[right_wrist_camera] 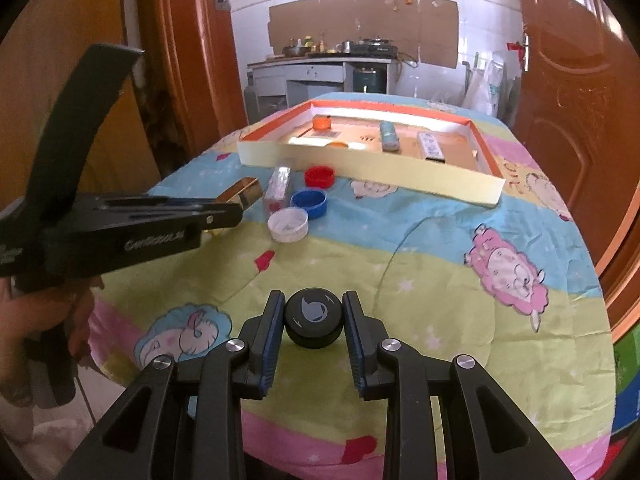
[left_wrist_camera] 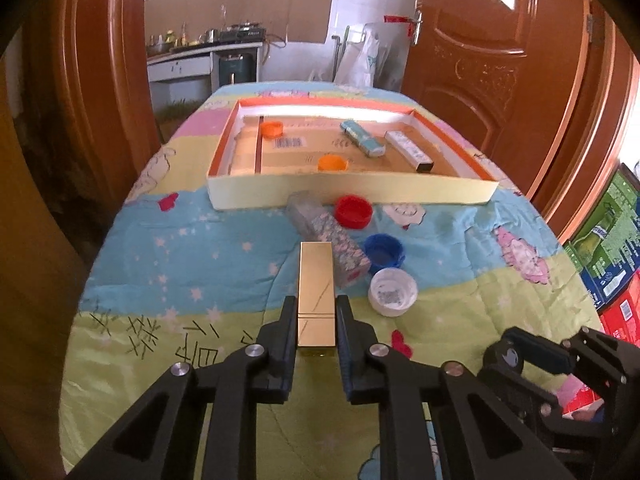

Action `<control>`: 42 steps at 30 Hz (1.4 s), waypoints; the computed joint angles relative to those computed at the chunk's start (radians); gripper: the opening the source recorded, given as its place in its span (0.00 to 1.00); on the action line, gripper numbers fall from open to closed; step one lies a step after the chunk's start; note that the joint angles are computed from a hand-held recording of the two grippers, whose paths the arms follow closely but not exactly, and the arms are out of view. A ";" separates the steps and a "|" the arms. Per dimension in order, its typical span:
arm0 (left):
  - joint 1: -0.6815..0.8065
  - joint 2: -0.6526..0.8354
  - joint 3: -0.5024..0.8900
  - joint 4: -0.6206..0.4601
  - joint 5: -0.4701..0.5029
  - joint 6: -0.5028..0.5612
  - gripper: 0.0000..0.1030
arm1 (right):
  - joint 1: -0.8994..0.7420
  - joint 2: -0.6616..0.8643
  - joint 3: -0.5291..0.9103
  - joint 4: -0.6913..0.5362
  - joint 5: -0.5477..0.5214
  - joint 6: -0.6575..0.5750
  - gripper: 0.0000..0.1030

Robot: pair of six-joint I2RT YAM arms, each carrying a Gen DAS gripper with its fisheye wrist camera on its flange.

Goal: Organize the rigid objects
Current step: 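Carry the gold box and black cap over the cardboard tray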

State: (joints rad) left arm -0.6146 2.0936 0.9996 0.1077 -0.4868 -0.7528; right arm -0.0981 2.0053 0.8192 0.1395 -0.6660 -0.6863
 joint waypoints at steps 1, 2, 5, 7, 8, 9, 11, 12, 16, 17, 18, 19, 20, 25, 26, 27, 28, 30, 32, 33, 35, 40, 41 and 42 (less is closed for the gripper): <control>-0.004 -0.011 -0.003 -0.002 -0.007 0.002 0.18 | -0.001 -0.005 0.008 -0.005 -0.004 0.010 0.29; -0.008 -0.024 -0.009 0.000 -0.015 0.004 0.18 | -0.002 -0.008 0.012 -0.008 -0.007 0.013 0.29; -0.011 -0.059 -0.019 0.002 -0.027 0.012 0.18 | -0.002 -0.024 0.023 -0.008 -0.009 0.030 0.29; -0.012 -0.080 -0.025 0.002 -0.033 0.018 0.18 | 0.000 -0.032 0.033 -0.008 -0.010 0.043 0.29; -0.012 -0.089 -0.025 0.001 -0.036 0.021 0.18 | 0.001 -0.035 0.039 -0.010 -0.011 0.049 0.29; -0.013 -0.094 -0.025 0.000 -0.038 0.023 0.18 | 0.002 -0.039 0.048 -0.012 -0.013 0.058 0.29; -0.012 -0.108 -0.026 0.001 -0.048 0.031 0.18 | 0.002 -0.044 0.057 -0.013 -0.016 0.065 0.29; -0.011 -0.113 -0.026 0.001 -0.053 0.035 0.18 | 0.004 -0.046 0.062 -0.011 -0.016 0.070 0.29; -0.003 -0.129 -0.020 -0.002 -0.064 0.049 0.18 | 0.014 -0.056 0.089 -0.007 -0.016 0.089 0.29; 0.000 -0.132 -0.016 -0.003 -0.066 0.054 0.18 | 0.015 -0.057 0.095 -0.007 -0.017 0.094 0.29; 0.001 -0.133 -0.014 -0.003 -0.068 0.057 0.18 | 0.017 -0.057 0.106 -0.009 -0.017 0.099 0.29; 0.004 -0.134 -0.009 -0.004 -0.071 0.062 0.18 | 0.020 -0.057 0.117 -0.007 -0.016 0.105 0.29; 0.007 -0.135 -0.003 -0.006 -0.073 0.067 0.18 | 0.021 -0.057 0.122 -0.007 -0.015 0.108 0.29; 0.021 -0.136 0.031 -0.024 -0.087 0.091 0.18 | 0.032 -0.045 0.179 -0.015 -0.006 0.133 0.29; 0.025 -0.134 0.041 -0.030 -0.089 0.097 0.18 | 0.034 -0.041 0.190 -0.018 -0.005 0.136 0.29; 0.027 -0.134 0.045 -0.030 -0.089 0.100 0.18 | 0.036 -0.036 0.204 -0.019 -0.001 0.139 0.29; 0.031 -0.132 0.052 -0.031 -0.088 0.106 0.18 | 0.040 -0.031 0.215 -0.020 0.004 0.142 0.29; 0.038 -0.128 0.066 -0.033 -0.086 0.116 0.18 | 0.042 -0.021 0.236 -0.025 0.009 0.146 0.29; 0.046 -0.120 0.085 -0.035 -0.085 0.130 0.18 | 0.044 -0.005 0.263 -0.033 0.015 0.150 0.29; 0.048 -0.119 0.090 -0.036 -0.085 0.134 0.18 | 0.045 0.001 0.275 -0.037 0.018 0.152 0.29; 0.057 -0.111 0.108 -0.041 -0.081 0.145 0.18 | 0.045 0.018 0.304 -0.047 0.023 0.156 0.29; 0.076 -0.097 0.145 -0.052 -0.073 0.163 0.18 | 0.046 0.049 0.357 -0.065 0.031 0.163 0.29; 0.079 -0.095 0.149 -0.053 -0.071 0.166 0.18 | 0.046 0.056 0.369 -0.071 0.031 0.164 0.29; 0.083 -0.091 0.156 -0.055 -0.069 0.171 0.18 | 0.045 0.062 0.380 -0.075 0.032 0.164 0.29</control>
State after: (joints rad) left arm -0.5320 2.0022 1.1555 0.0527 -0.5559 -0.5820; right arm -0.0526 2.0674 1.1994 0.0646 -0.6338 -0.5219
